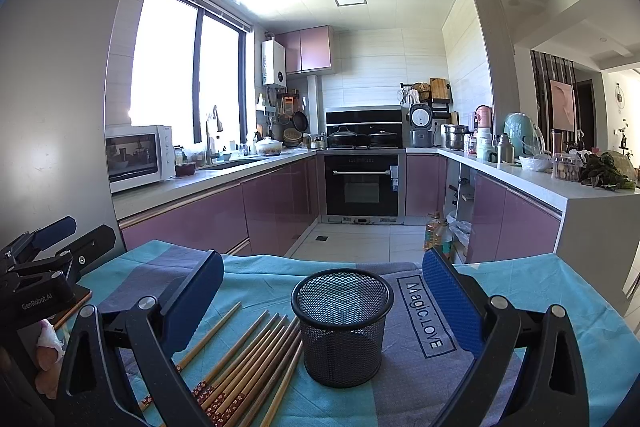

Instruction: Organize utensils

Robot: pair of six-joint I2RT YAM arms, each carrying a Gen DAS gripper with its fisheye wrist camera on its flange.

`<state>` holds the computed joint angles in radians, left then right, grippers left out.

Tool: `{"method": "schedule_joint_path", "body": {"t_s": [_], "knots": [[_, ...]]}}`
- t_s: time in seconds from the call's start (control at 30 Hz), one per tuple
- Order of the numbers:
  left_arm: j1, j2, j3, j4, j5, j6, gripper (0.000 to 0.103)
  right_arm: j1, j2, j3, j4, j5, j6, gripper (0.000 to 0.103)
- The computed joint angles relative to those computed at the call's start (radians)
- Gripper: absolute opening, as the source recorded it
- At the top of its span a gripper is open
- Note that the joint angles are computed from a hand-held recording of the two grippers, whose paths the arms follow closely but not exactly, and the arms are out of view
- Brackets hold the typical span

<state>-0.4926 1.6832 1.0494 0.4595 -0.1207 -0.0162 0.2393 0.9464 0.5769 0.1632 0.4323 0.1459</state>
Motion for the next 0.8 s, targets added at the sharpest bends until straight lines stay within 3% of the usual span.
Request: {"method": "schedule_joint_path", "body": {"t_s": [0.8], "knots": [[0.002,0.004,0.006,-0.028,0.004,-0.002,0.097,-0.016,0.011,0.000,-0.009,-0.024,0.009,0.096]]}}
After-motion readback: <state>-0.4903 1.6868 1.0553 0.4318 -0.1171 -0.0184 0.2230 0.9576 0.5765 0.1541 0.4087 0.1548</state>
